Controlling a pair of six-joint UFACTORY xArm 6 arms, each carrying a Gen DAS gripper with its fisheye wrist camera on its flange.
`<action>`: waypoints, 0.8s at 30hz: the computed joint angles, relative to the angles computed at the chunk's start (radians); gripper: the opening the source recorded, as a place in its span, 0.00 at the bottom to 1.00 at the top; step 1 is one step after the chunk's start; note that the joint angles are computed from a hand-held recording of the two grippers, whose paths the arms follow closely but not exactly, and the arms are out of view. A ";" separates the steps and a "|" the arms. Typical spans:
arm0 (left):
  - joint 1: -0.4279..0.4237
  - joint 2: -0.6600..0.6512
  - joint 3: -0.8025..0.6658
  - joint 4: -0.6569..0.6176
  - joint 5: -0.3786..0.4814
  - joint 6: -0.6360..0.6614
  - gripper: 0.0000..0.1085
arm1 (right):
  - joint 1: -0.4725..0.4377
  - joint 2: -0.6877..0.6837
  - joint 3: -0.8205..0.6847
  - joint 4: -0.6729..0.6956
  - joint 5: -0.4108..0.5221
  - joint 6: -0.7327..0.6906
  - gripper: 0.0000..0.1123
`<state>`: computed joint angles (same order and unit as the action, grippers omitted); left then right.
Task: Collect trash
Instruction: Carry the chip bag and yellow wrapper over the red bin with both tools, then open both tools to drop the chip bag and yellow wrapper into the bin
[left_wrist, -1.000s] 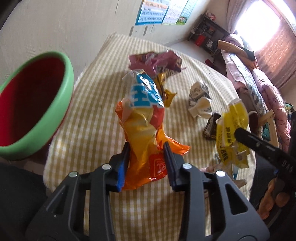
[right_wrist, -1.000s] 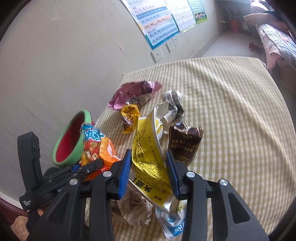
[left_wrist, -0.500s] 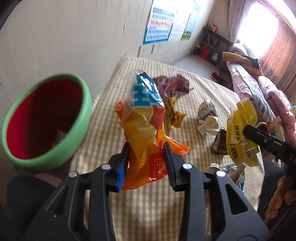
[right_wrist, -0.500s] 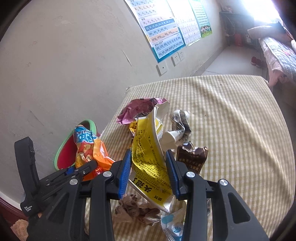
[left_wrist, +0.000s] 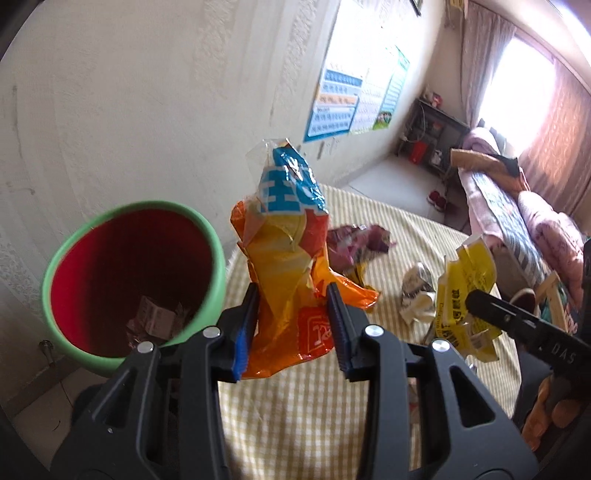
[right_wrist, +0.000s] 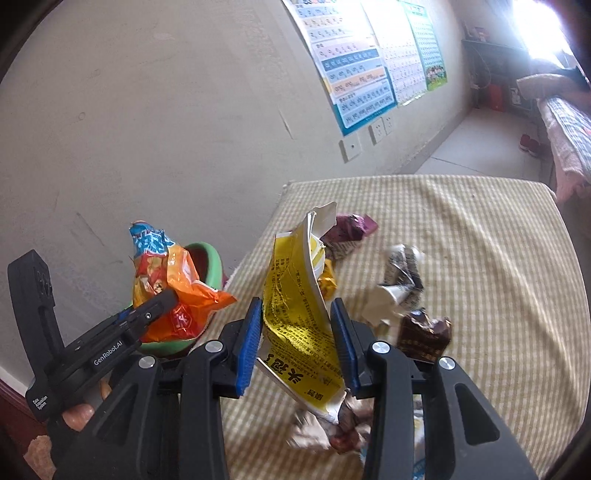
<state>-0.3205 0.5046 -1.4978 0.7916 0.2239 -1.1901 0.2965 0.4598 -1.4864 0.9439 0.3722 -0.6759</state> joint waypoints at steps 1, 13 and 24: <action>0.008 -0.010 0.009 0.013 -0.002 -0.018 0.32 | 0.007 0.005 -0.010 0.001 -0.002 -0.006 0.33; 0.101 -0.091 0.113 -0.009 0.016 -0.063 0.32 | 0.070 0.108 -0.159 -0.073 0.116 0.025 0.33; 0.151 -0.139 0.177 -0.048 0.018 -0.001 0.33 | 0.129 0.211 -0.326 -0.104 0.179 0.032 0.33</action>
<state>-0.1694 0.3661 -1.3206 0.7434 0.2418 -1.1914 0.4255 0.6712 -1.8129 0.8403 0.5514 -0.6436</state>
